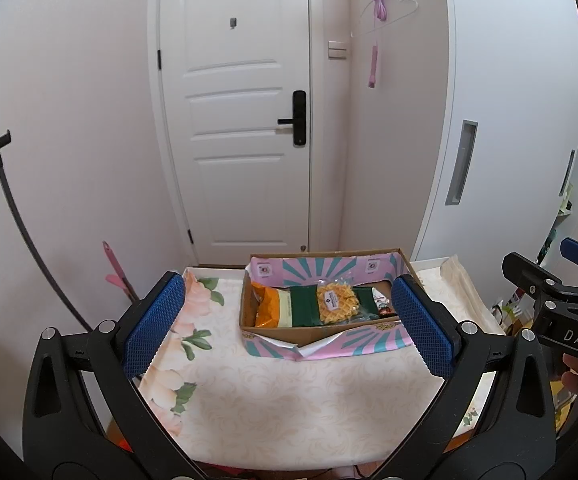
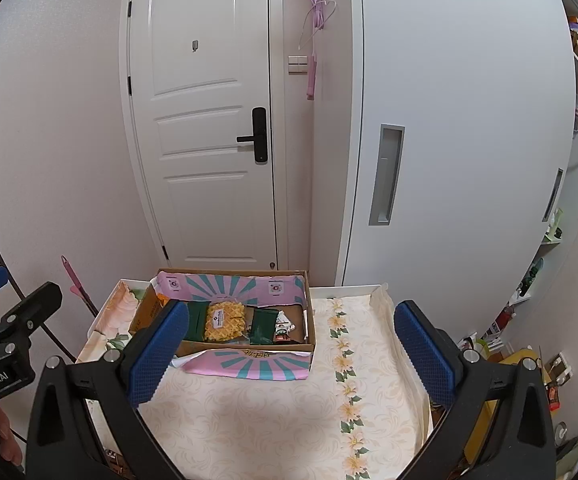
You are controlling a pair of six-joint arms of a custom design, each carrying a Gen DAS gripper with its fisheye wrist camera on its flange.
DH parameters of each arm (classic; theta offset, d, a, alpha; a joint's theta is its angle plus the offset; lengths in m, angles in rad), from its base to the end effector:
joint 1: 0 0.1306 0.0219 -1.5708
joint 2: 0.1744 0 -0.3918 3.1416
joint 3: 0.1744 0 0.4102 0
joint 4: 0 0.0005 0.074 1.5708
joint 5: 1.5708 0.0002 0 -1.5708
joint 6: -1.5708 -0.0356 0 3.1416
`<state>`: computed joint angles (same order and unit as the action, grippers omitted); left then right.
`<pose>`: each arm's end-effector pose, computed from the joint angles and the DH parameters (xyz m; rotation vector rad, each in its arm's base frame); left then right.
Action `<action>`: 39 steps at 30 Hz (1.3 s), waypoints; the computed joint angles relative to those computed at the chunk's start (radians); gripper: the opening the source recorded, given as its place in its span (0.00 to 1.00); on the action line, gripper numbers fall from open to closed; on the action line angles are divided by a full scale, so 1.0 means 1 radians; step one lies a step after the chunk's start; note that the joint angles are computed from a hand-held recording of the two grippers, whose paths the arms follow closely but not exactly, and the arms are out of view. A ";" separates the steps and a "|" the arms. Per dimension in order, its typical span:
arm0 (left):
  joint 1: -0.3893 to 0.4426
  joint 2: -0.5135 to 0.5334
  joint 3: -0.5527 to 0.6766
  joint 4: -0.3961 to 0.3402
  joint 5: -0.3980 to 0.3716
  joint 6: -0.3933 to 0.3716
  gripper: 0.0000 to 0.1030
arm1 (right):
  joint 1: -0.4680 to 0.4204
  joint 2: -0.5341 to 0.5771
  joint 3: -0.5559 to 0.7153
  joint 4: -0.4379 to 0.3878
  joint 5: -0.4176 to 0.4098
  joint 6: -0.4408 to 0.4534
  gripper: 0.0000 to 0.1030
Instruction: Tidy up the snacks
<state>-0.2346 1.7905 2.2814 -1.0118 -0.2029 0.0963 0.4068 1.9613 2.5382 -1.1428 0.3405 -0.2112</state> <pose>0.6128 -0.1396 0.6314 0.0214 2.0799 0.0104 0.6167 0.2522 0.6274 -0.0076 2.1006 0.0069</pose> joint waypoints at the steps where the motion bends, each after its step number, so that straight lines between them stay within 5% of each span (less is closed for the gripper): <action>1: 0.000 0.002 0.003 -0.001 0.000 -0.001 1.00 | 0.000 0.000 0.001 0.000 0.001 0.000 0.99; 39: -0.019 -0.017 -0.013 0.033 -0.056 -0.005 1.00 | 0.014 0.008 0.023 -0.010 0.020 -0.006 0.99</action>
<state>-0.2538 1.7734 2.2682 -0.9792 -0.2587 0.0916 0.4203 1.9690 2.5611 -1.1531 0.3609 -0.2167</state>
